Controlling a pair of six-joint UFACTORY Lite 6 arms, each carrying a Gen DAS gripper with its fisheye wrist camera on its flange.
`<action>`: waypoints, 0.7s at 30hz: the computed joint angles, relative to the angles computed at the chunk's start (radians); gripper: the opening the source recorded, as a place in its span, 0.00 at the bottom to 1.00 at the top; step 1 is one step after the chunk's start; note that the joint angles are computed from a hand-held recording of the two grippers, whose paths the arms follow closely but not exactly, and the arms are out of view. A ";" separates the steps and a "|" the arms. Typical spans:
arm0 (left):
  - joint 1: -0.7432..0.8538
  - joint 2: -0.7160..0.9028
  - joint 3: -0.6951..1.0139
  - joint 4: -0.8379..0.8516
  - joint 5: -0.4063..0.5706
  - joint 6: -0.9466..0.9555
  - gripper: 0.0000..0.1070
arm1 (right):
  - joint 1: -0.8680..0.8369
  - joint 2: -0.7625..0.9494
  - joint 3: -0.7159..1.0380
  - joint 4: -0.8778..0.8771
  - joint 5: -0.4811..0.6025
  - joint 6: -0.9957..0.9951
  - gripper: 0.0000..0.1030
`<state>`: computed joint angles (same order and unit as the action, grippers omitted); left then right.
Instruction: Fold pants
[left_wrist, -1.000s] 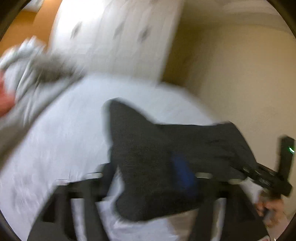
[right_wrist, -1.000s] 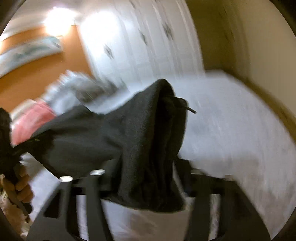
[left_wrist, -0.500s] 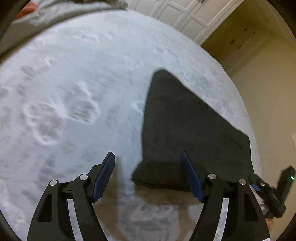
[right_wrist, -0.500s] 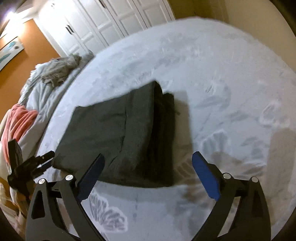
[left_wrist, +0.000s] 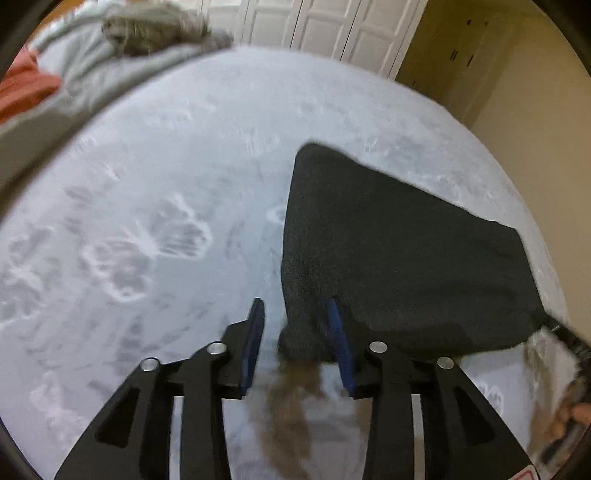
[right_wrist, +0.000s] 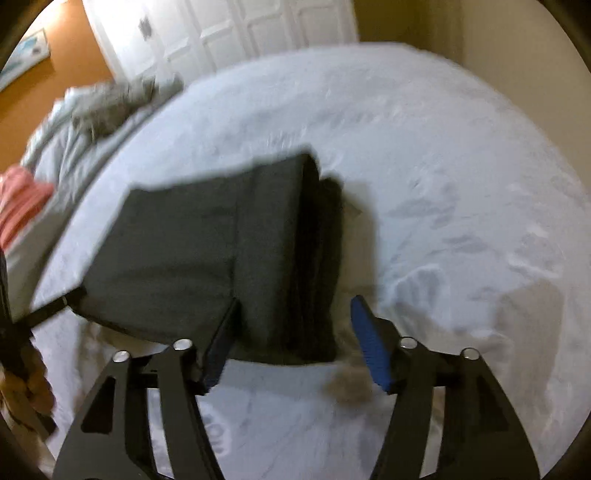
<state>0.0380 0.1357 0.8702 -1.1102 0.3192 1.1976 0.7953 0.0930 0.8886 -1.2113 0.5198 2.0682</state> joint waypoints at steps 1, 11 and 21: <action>-0.003 -0.045 -0.030 0.011 -0.016 0.002 0.36 | 0.045 -0.025 0.009 0.011 0.047 -0.019 0.46; -0.120 -0.312 -0.221 0.263 -0.150 -0.222 0.40 | 0.027 0.136 0.070 0.219 0.012 -0.159 0.24; -0.171 -0.388 -0.290 0.448 -0.188 -0.420 0.42 | 0.033 0.218 0.136 0.213 0.060 -0.163 0.25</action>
